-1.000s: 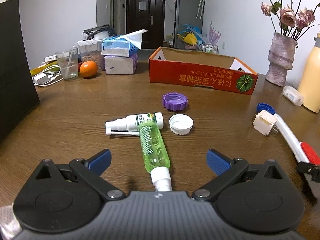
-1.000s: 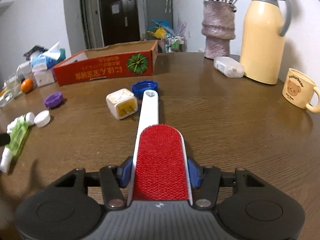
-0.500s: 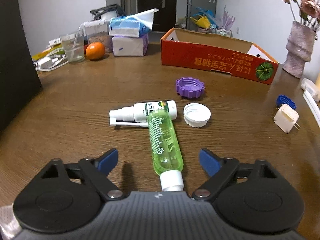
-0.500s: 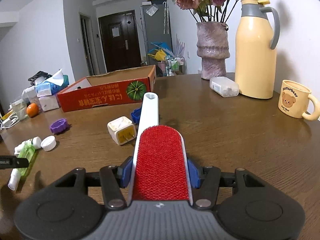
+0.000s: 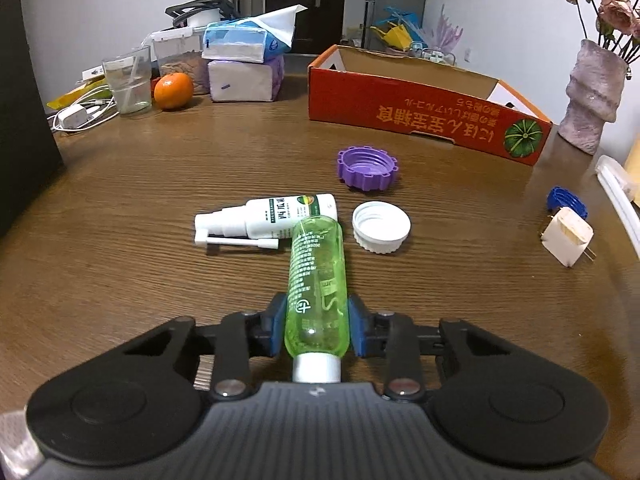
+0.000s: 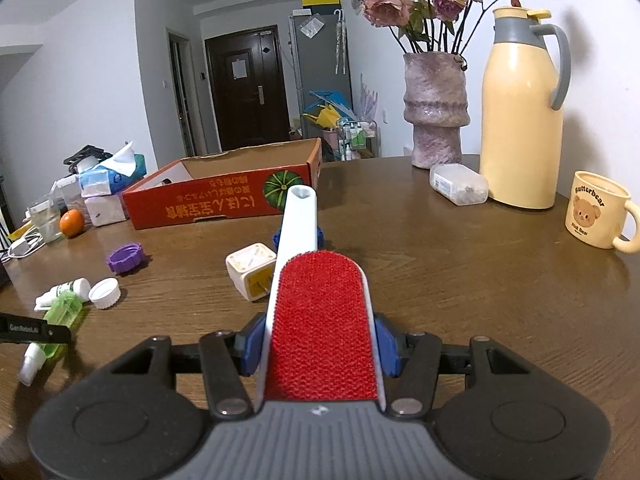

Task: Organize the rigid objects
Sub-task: 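Grasp the green spray bottle with the left tool while the right tool grasps the red lint roller, then lift the green spray bottle upright with the left tool while the right tool holds the lint roller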

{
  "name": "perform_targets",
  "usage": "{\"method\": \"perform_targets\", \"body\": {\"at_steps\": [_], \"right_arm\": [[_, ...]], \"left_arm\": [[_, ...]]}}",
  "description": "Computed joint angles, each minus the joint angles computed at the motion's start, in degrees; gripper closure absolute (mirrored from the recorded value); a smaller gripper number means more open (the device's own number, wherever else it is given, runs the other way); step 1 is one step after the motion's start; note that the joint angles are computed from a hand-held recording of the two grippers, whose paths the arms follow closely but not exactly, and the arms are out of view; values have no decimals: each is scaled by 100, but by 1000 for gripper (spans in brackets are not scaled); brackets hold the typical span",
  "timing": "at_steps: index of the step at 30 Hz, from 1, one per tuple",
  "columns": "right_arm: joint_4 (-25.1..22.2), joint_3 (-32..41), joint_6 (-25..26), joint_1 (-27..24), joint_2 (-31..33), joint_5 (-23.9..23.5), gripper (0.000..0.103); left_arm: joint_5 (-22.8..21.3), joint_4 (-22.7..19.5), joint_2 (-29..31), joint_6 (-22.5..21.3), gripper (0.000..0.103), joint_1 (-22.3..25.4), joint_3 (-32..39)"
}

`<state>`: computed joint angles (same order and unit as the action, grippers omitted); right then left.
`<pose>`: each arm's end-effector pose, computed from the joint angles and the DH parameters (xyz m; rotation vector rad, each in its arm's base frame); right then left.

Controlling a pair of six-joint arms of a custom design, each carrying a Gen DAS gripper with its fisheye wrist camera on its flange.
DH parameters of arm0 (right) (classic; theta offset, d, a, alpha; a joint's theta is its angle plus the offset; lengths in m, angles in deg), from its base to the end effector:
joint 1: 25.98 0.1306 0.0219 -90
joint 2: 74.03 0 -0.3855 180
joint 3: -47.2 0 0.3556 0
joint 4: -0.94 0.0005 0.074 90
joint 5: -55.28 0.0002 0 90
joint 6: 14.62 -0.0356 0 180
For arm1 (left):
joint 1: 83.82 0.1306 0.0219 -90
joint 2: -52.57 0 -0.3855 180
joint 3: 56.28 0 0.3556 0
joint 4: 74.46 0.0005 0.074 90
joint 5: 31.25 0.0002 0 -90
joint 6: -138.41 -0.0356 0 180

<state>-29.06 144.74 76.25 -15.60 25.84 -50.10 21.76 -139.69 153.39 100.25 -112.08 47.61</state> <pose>0.5243 0.1051 0.4378 -0.3665 2.1048 0.3839 0.4477 -0.2169 0.4376 -0.6733 2.2689 0.2278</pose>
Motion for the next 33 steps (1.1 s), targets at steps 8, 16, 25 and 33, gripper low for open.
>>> {"method": "perform_targets", "body": {"at_steps": [8, 16, 25, 33], "right_arm": [[24, 17, -18, 23, -3, 35, 48], [81, 25, -12, 41, -23, 28, 48], [136, 24, -20, 99, -53, 17, 48], [160, 20, -39, 112, -68, 2, 48]], "left_arm": [[120, 114, -89, 43, 71, 25, -85], [-133, 315, -201, -126, 71, -92, -146], [-345, 448, -249, -270, 71, -171, -125], [-471, 457, -255, -315, 71, -195, -110]]}}
